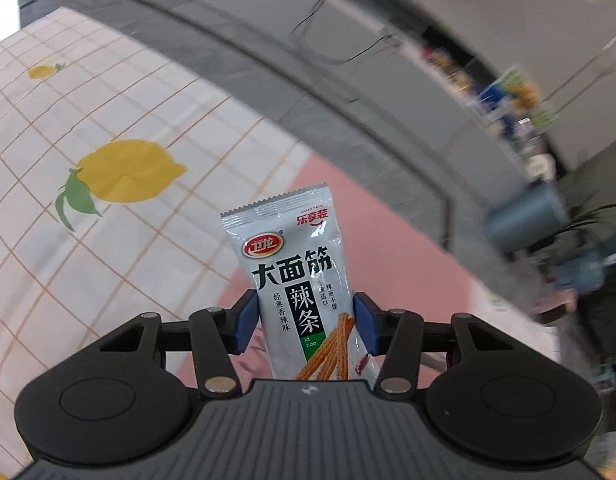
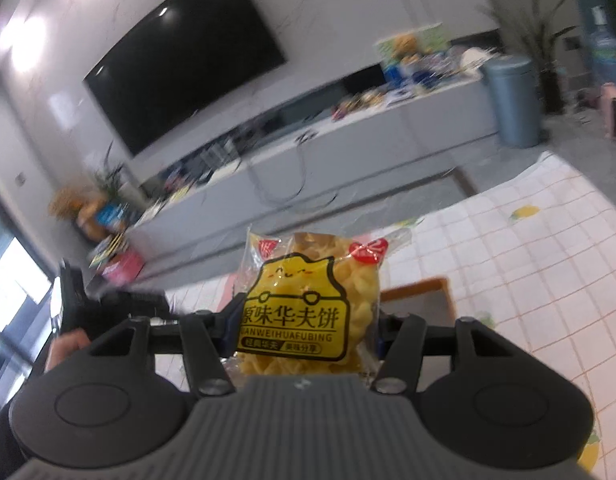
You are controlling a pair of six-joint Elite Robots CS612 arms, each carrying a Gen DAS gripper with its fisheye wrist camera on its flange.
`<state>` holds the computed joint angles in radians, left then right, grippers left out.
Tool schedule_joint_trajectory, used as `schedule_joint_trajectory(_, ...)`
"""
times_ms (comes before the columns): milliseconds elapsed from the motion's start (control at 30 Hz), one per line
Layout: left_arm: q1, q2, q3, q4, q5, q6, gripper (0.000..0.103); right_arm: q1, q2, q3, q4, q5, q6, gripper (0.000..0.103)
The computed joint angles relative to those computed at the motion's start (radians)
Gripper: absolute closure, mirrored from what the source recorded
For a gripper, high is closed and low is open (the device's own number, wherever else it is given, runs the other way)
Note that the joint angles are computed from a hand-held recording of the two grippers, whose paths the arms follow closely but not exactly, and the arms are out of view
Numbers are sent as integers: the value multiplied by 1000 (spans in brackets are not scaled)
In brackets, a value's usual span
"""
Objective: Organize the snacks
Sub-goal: 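Carry both bags over the orange box and release them inside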
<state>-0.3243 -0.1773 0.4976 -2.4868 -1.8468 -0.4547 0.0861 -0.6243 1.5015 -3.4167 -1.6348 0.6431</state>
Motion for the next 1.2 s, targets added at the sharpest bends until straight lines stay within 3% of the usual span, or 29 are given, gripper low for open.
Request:
schedule_joint_trajectory(167, 7, -96, 198, -226, -101, 15, 45, -5, 3, -25, 168, 52, -27, 47)
schedule_joint_trajectory(233, 16, -109, 231, -299, -181, -13, 45, -6, 7, -38, 220, 70, -47, 47)
schedule_joint_trajectory(367, 21, -136, 291, -443, -246, -8, 45, -1, 28, -81, 306, 61, -62, 46)
schedule_joint_trajectory(567, 15, -139, 300, -487, -349, 31, 45, -9, 64, -149, 422, 66, -59, 44)
schedule_joint_trajectory(633, 11, -137, 295, -472, -367, 52, 45, -13, 71, -159, 429, 69, -53, 31)
schedule_joint_trajectory(667, 9, -135, 292, -458, -374, 63, 45, -15, 73, -159, 420, 69, -49, 18)
schedule_joint_trajectory(700, 8, -133, 286, -442, -382, 74, 45, -20, 74, -152, 395, 98, -44, 13)
schedule_joint_trajectory(800, 5, -127, 272, -405, -387, 89, 45, -20, 72, -138, 330, 117, -22, 9)
schedule_joint_trajectory(1033, -3, -164, 332, -407, -381, 149, 45, 1, 29, -37, 31, -73, -34, 6)
schedule_joint_trajectory(1200, -21, -190, 373, -379, -384, 214, 45, 0, 17, 15, -95, -218, 48, 6)
